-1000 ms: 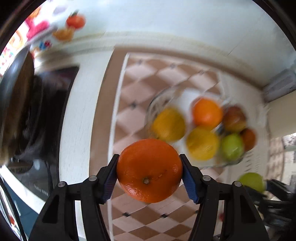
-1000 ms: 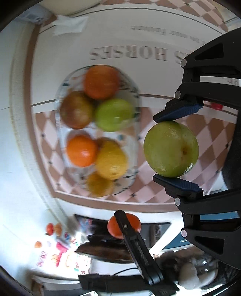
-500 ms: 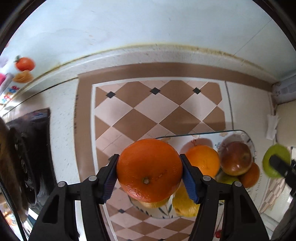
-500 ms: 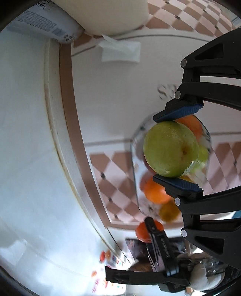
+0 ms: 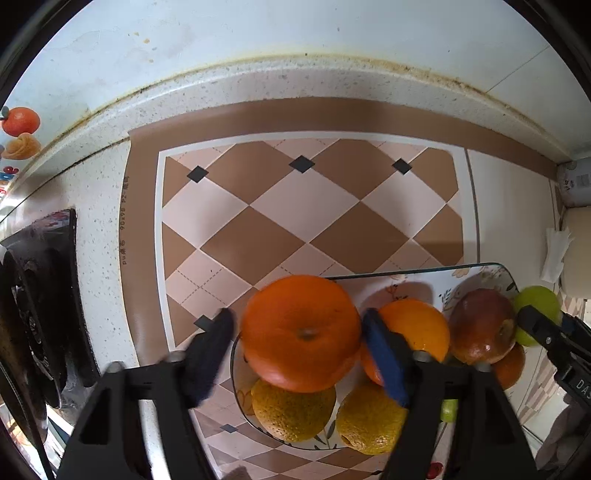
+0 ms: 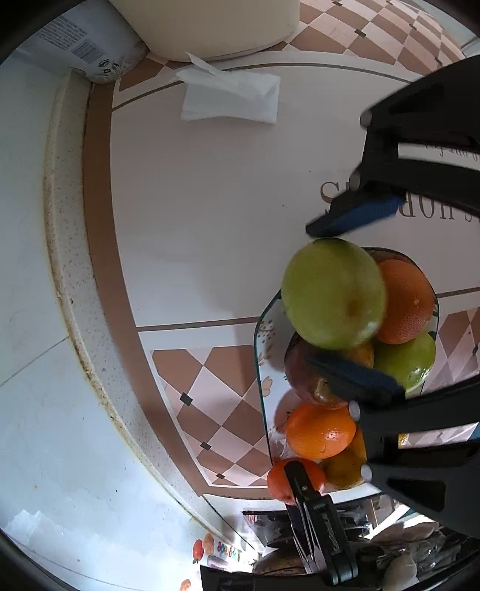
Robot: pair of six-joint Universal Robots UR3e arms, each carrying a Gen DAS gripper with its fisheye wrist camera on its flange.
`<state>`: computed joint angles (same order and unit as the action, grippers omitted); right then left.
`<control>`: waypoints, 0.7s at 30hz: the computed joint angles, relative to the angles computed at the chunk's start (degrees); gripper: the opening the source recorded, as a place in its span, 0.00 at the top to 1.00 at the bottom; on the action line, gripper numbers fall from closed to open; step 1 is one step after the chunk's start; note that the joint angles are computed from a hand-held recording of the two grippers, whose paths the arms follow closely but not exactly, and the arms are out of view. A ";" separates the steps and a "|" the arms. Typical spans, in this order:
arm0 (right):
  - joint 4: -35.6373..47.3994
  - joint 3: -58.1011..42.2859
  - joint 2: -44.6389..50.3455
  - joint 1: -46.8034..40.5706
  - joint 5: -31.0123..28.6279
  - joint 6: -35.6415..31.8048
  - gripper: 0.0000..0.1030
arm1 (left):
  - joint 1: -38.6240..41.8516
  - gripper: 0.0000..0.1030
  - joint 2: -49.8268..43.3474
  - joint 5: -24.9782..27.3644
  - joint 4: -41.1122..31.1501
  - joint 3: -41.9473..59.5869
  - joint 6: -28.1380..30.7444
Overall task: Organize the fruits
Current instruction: 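Carry both fruits onto the plate and open both tools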
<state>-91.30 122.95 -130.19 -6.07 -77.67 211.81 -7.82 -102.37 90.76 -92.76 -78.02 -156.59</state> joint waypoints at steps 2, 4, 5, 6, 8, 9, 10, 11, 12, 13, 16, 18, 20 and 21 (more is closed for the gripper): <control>1.38 -0.52 -0.47 -1.34 0.76 -1.52 0.28 | 0.33 0.11 -0.07 -0.30 0.15 0.10 0.31; 2.10 -1.14 -0.43 -1.78 0.97 -2.22 0.28 | 0.32 0.11 -0.16 0.00 0.09 0.25 0.02; 2.05 -1.24 -0.48 -1.94 1.00 -2.54 0.28 | 0.52 0.11 0.04 -0.19 0.00 0.14 -0.02; 2.24 -1.49 -0.55 -1.94 0.94 -2.76 0.28 | 0.62 0.11 0.35 -0.24 0.12 -0.09 -0.12; 2.85 -2.68 -0.02 -1.43 0.38 -2.69 0.26 | 0.16 0.11 1.05 -0.35 -0.26 0.24 -1.17; 2.92 -4.10 0.93 0.36 -1.04 -1.58 0.23 | 0.22 0.11 2.35 -0.51 -0.33 -0.52 -1.49; 3.18 -5.68 1.93 2.36 -2.67 -0.36 0.16 | 0.56 0.11 4.03 -0.67 0.31 -1.72 -1.81; 3.46 -7.26 2.75 4.55 -4.20 0.75 0.12 | 0.94 0.11 5.89 -0.78 0.67 -2.88 -1.97; 3.87 -8.82 3.37 6.71 -5.39 2.06 0.11 | 1.46 0.11 7.97 -0.77 0.70 -3.84 -1.99; 4.18 -10.85 4.65 10.26 -7.25 4.69 0.11 | 1.72 0.11 9.83 -0.87 1.17 -5.19 -2.15; 5.21 -15.89 8.24 20.11 -11.54 11.93 0.09 | 2.98 0.11 18.00 -0.98 1.72 -10.62 -1.80; 6.17 -19.55 11.00 27.39 -14.14 17.69 0.09 | 4.08 0.11 23.14 -1.69 0.22 -13.07 -0.94; 7.00 -22.54 13.18 33.57 -16.26 23.03 0.09 | 5.83 0.11 29.26 -2.30 -1.56 -15.71 0.29; 7.68 -24.73 14.94 37.42 -17.52 26.34 0.09 | 7.35 0.11 33.03 -3.03 -3.27 -16.90 1.80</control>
<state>-83.62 98.22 -115.25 31.35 -95.19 238.15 -0.46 -69.34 87.73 -96.03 -94.92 -154.79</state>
